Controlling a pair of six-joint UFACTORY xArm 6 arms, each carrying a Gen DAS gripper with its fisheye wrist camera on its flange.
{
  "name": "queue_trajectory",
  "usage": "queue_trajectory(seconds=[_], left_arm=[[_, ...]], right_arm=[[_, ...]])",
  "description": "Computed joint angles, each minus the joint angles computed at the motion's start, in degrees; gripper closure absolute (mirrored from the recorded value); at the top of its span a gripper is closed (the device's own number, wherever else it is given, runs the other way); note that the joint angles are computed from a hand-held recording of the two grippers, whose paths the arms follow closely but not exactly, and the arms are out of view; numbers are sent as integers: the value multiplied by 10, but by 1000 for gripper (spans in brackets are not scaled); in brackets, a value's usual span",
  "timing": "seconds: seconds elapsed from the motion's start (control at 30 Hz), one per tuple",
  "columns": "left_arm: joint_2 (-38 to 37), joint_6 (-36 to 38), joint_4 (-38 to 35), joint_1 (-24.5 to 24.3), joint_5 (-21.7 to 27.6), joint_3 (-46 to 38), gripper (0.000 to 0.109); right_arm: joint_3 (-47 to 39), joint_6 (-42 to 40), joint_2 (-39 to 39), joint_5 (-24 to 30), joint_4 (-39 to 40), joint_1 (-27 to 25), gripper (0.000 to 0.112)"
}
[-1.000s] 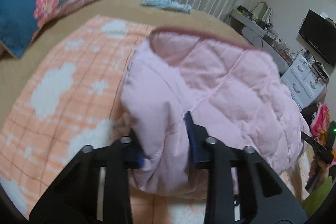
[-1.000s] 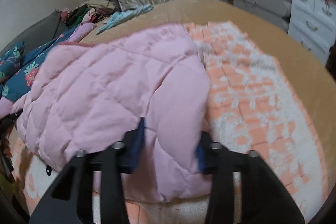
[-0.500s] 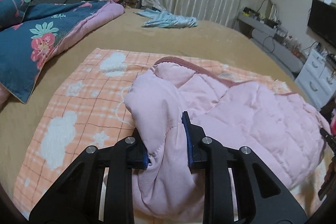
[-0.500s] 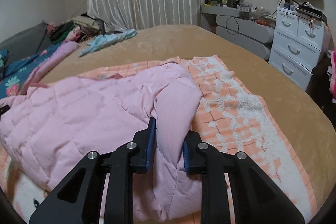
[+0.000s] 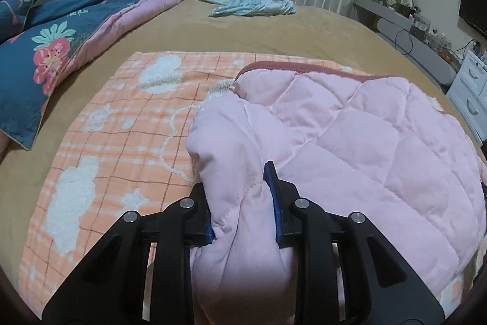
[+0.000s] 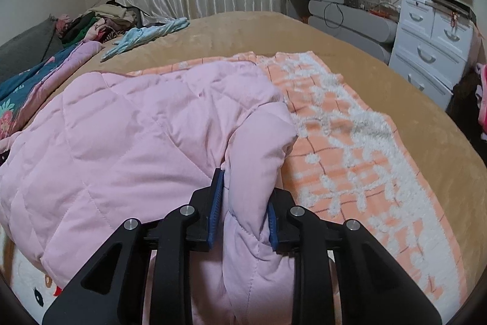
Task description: Fold large clothes
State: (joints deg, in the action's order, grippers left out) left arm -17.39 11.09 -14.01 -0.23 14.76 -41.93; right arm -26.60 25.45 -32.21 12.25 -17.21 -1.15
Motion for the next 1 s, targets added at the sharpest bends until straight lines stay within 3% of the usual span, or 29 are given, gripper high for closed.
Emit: queue_trajectory(seconds=[0.33, 0.43, 0.5, 0.53, 0.57, 0.73, 1.0], left_arm=[[17, -28, 23, 1, -1, -2, 85], [1, -57, 51, 6, 8, 3, 75], [-18, -69, 53, 13, 26, 7, 67], [-25, -67, 47, 14, 32, 9, 58], [-39, -63, 36, 16, 41, 13, 47], [-110, -30, -23, 20, 76, 34, 18], [-222, -21, -42, 26, 125, 74, 15]], right_arm=[[10, -23, 3, 5, 52, 0, 77], [11, -20, -16, 23, 72, -2, 64], [14, -26, -35, 35, 99, -6, 47], [18, -28, -45, 36, 113, -7, 37], [22, -31, -57, 37, 126, -8, 32], [41, -57, -133, 51, 192, -8, 19], [54, -42, -234, 85, 160, 15, 14]])
